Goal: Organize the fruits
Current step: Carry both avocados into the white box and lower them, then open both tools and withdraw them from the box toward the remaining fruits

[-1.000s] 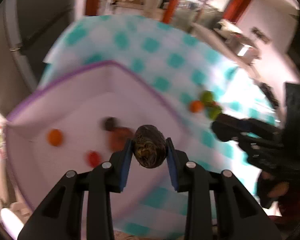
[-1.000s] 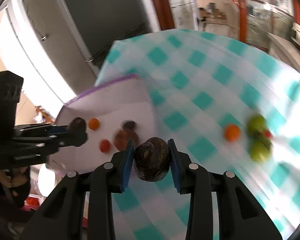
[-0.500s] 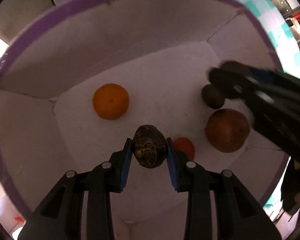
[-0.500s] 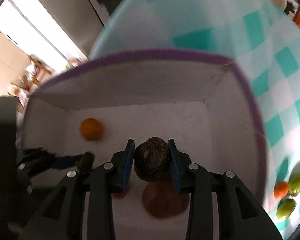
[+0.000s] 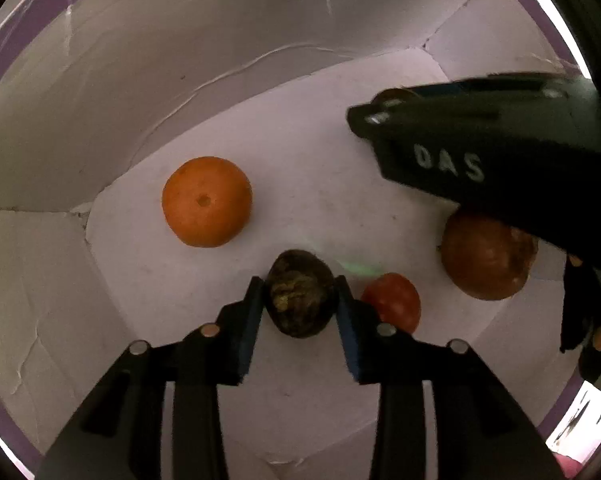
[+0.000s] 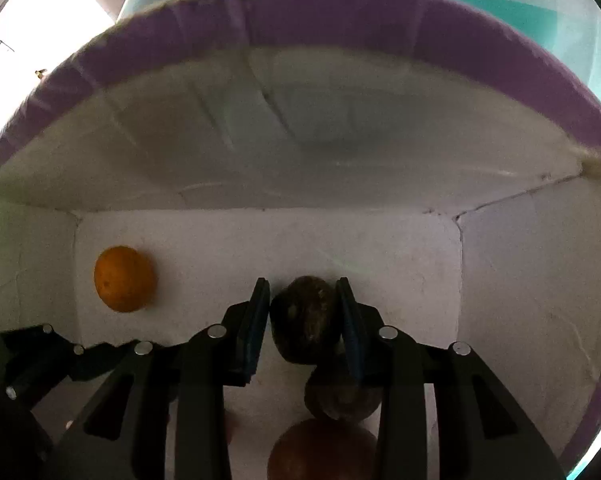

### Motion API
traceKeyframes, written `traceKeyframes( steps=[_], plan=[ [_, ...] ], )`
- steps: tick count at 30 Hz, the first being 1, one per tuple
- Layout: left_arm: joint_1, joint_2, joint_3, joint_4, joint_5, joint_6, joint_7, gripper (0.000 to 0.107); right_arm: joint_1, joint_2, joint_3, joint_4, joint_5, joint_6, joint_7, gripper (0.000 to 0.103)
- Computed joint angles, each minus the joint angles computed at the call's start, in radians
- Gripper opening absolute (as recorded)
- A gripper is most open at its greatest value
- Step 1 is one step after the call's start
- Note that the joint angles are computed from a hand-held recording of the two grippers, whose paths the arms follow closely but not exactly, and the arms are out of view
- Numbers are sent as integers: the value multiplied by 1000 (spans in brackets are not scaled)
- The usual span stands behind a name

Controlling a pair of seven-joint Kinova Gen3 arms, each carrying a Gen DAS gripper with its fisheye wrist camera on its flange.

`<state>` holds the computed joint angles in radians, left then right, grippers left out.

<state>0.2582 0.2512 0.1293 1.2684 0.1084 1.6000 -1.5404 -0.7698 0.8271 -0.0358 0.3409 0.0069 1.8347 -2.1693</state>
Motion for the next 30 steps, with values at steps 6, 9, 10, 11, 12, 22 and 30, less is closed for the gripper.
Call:
traceKeyframes(
  steps=[6,9,10,11,12,22,30],
  plan=[
    [-11,-14,-7,-3,15,-20,15,65,56,-123,-217,204,177,-144,-130,60],
    [-41,-52,-19,5,48,-60,31,74,98,-233,-324,341,290,-261,-241,66],
    [-67,-67,1,4,49,-69,52,75,104,-278,-341,387,321,-298,-278,67],
    [-104,-80,39,10,45,-75,70,75,107,-320,-353,434,347,-332,-319,68],
    [-149,-101,84,11,38,-89,103,75,114,-367,-376,479,385,-361,-359,69],
    [-37,-502,242,161,-325,-465,395,102,139,-830,-580,870,619,-256,-766,88],
    [146,-485,449,104,-279,-422,356,102,283,-1168,-720,1195,307,-148,-1090,88]
  ],
)
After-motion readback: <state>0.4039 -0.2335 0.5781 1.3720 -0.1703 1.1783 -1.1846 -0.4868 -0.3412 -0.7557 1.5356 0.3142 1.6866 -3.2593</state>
